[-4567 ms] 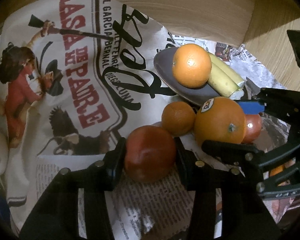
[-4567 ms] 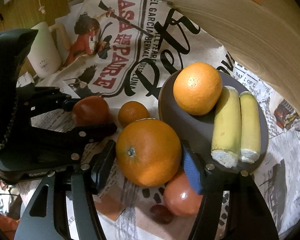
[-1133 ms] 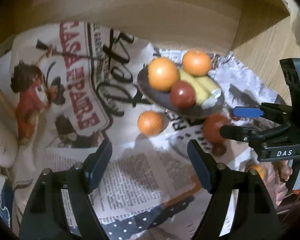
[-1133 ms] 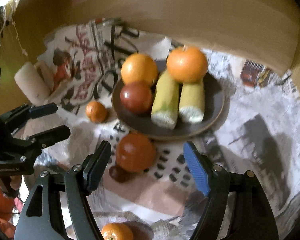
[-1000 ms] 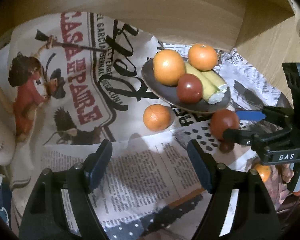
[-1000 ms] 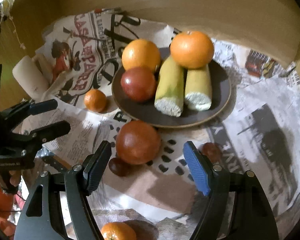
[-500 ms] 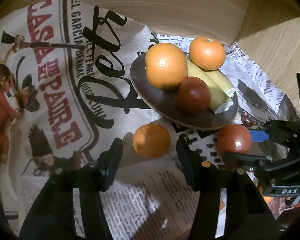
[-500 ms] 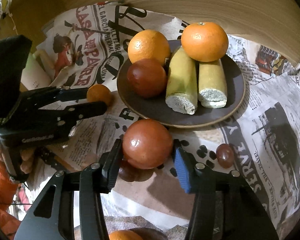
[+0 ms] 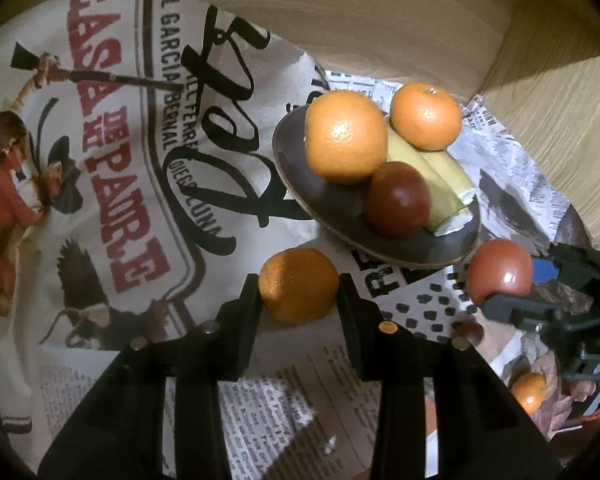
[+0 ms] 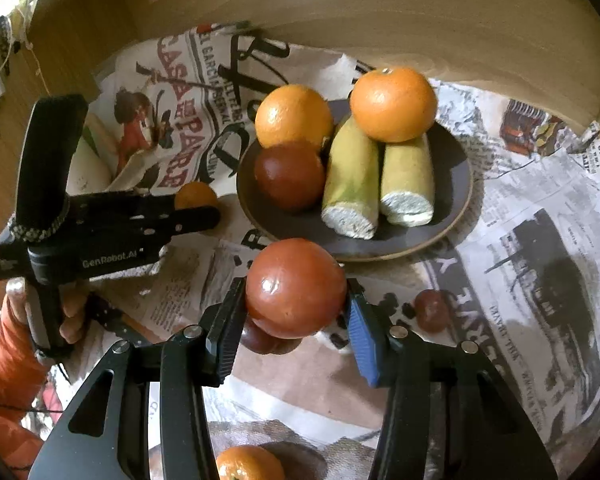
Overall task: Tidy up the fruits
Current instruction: 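Lower a red tomato onto the plate with the right tool while the left tool grasps a tangerine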
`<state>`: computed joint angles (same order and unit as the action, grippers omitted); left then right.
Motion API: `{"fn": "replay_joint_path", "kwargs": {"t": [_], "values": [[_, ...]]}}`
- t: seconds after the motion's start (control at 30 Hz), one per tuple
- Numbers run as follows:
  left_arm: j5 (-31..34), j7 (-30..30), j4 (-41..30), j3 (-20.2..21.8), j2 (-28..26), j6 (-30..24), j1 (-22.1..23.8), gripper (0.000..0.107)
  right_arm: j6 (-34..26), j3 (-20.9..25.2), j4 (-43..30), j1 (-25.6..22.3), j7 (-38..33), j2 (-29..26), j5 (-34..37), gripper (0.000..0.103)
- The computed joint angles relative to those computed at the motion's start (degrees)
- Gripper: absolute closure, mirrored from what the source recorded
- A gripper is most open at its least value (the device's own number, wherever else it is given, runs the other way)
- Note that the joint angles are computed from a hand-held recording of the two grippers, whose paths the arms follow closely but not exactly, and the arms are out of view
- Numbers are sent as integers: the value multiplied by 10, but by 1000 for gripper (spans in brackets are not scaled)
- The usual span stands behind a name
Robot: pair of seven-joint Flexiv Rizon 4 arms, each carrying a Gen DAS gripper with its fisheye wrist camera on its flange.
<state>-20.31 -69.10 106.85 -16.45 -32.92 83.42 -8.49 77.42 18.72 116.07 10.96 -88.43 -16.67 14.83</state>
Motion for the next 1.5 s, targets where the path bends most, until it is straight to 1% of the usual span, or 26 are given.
{"fn": "replay_joint_path", "kwargs": {"t": [0.07, 0.2, 0.33, 0.43, 0.5, 0.57, 0.67, 0.8, 0.97, 1.23, 1.4, 1.43, 1.5], "values": [[-6, 7, 7, -17, 5, 7, 11, 69, 6, -1, 1, -3, -2, 5, 3, 58], [-3, 13, 5, -21, 11, 19, 9, 69, 20, -10, 3, -3, 3, 13, -2, 58], [1, 10, -18, -12, 4, 10, -3, 69, 36, -29, 5, 5, 26, 14, -31, 58], [6, 4, -42, 3, -7, -4, -16, 69, 45, -40, -1, 8, 43, 7, -54, 58], [10, -2, -59, 15, -16, -15, -26, 69, 45, -40, -6, 4, 49, 1, -65, 58], [8, -4, -74, 15, -26, -29, -27, 69, 39, -38, -18, -3, 51, -8, -71, 58], [9, -11, -86, 22, -31, -31, -32, 69, 32, -38, -33, -8, 54, -21, -82, 58], [5, -11, -94, 17, -37, -37, -27, 69, 12, -33, -56, -16, 51, -40, -90, 58], [8, -14, -102, 24, -42, -35, -31, 69, 5, -44, -67, -8, 61, -55, -109, 58], [19, -19, -117, 32, -54, -31, -40, 69, 12, -49, -69, -8, 68, -64, -130, 58], [18, -12, -116, 24, -53, -38, -32, 68, 4, -46, -72, -11, 69, -64, -133, 57], [20, -14, -115, 28, -51, -39, -34, 67, 1, -45, -72, -12, 68, -64, -133, 57], [22, -14, -110, 32, -47, -38, -36, 64, -1, -43, -71, -14, 66, -62, -131, 52]]}}
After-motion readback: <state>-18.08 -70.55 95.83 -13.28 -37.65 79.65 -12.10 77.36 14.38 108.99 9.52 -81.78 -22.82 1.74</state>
